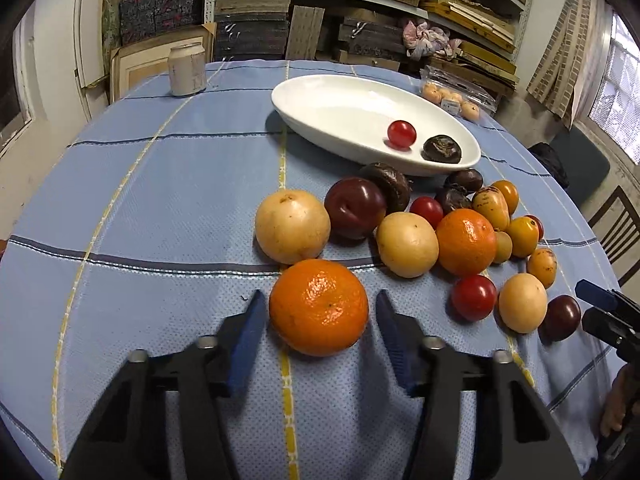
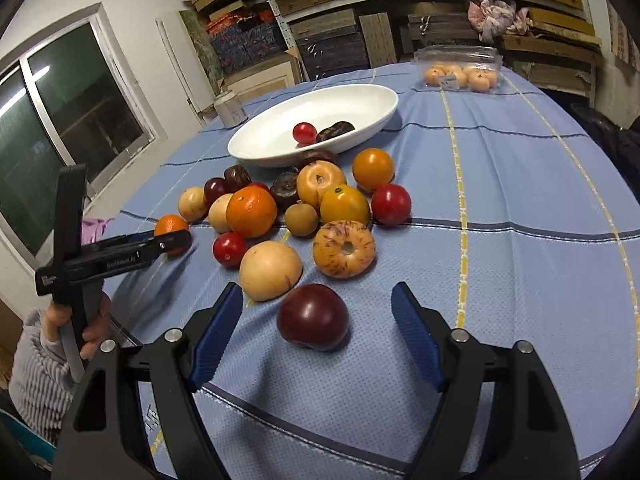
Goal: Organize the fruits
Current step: 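Grasp the orange mandarin with the left tool while the right tool grasps the dark red plum, then lower the mandarin and plum onto the white plate and open both tools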
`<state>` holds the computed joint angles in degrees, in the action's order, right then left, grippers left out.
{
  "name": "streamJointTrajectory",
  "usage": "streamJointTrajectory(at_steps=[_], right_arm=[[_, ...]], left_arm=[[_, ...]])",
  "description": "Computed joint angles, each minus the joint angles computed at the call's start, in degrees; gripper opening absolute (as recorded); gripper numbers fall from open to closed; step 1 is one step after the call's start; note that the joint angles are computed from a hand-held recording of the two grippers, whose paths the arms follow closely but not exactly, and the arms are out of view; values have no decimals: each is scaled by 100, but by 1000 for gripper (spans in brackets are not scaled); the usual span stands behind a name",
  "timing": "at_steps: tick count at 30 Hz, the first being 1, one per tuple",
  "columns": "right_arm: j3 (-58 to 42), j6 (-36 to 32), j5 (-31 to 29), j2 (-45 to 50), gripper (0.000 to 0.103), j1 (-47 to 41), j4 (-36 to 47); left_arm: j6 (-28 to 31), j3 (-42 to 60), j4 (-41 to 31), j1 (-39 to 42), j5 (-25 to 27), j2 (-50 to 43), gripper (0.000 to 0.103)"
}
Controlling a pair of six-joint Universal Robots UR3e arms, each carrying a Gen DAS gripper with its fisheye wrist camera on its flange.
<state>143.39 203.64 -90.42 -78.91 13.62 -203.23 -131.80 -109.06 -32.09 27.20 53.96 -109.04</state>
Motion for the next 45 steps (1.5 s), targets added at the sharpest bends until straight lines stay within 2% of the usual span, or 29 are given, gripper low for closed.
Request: streamJointTrajectory(at_steps=[7,9,14,17,19,25,27,30,34,39,43,45], right_arm=[[-418,-110,-474,-32,75,379,829],[-584,-148,-605,16,71,498,1055],[-722,-178,-434,68,54,381,1351],[-829,-181,-415,118,50,374,1512],[-919,-184,-427,162,40,402,1652],[-808,-214,-386,127,39,396,1375],[-707,-240,-213,-100,39,229,1295],[-956,-448,-31,-487,39,-112,1601],[-2028,-775,-90,-241,39,-343,2068],[-4056,-1040,22,1009,39,-694,2854],[-5624,-993,332,2011,39,-1049,3672],[-6361,-982,449,2496,39,-1176,4144]], left_arm=[[-91,30,170,-120,132,-90,47],[-99,17,215,-133,147,-92,47],[-80,1,222,-119,139,-85,46],[-93,12,209,-121,136,-83,46],[-115,11,225,-116,123,-86,46],[-130,-307,545,76,-116,137,46],[-183,-313,492,143,-223,239,46],[-362,232,-172,36,-365,260,46],[-936,1072,77,-550,-180,-80,46],[-1724,3026,-239,-1424,343,-1300,46],[-2123,4675,-781,-1922,851,-2406,46],[-2258,5229,-1059,-2015,944,-2775,46]])
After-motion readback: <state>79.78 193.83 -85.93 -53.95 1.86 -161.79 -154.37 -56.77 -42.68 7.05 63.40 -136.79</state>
